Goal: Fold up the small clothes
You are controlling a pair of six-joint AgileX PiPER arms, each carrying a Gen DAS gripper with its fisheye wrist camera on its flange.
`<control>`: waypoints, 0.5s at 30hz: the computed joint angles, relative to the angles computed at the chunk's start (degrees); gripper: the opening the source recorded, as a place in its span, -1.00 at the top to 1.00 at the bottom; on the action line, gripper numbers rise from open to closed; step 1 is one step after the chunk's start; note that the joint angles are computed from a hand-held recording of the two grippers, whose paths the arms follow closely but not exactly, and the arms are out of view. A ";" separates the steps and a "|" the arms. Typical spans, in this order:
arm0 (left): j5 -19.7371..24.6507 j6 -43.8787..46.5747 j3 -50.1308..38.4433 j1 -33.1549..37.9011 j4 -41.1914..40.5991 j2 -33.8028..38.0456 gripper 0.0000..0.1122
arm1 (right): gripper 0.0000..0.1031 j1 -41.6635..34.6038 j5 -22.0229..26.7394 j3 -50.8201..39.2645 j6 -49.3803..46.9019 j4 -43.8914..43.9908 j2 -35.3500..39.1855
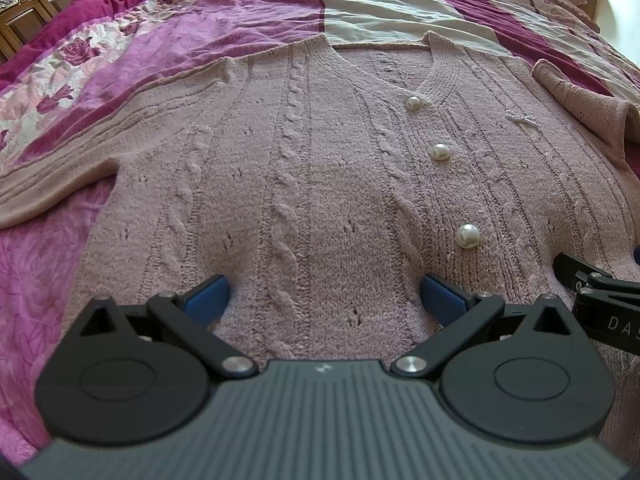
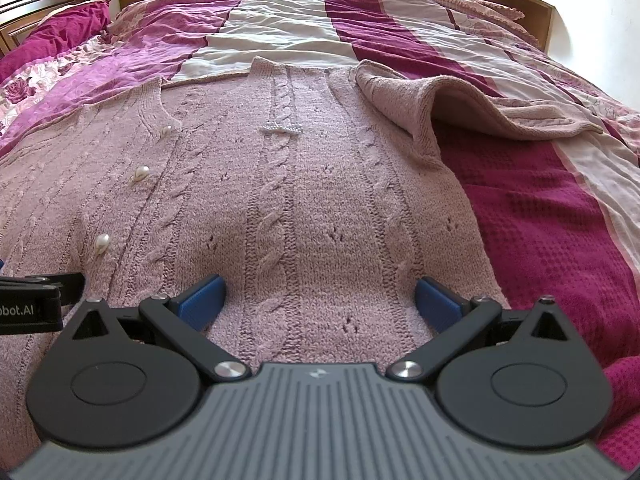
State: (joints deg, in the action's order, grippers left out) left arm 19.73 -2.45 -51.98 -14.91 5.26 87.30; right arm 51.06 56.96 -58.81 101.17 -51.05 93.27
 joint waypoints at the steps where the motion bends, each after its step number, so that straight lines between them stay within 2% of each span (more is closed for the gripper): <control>1: 0.11 0.03 -0.02 0.00 -0.03 -0.08 -0.84 | -1.00 -0.01 0.02 -0.03 -0.05 0.03 0.00; 15: -0.17 -0.11 0.14 0.00 0.22 -0.06 -0.84 | -1.00 0.13 0.02 0.07 0.25 -0.15 0.08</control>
State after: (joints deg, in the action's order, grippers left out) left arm 19.55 -2.56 -51.84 -14.91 5.47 87.25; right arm 51.19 56.98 -58.74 101.41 -51.19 93.36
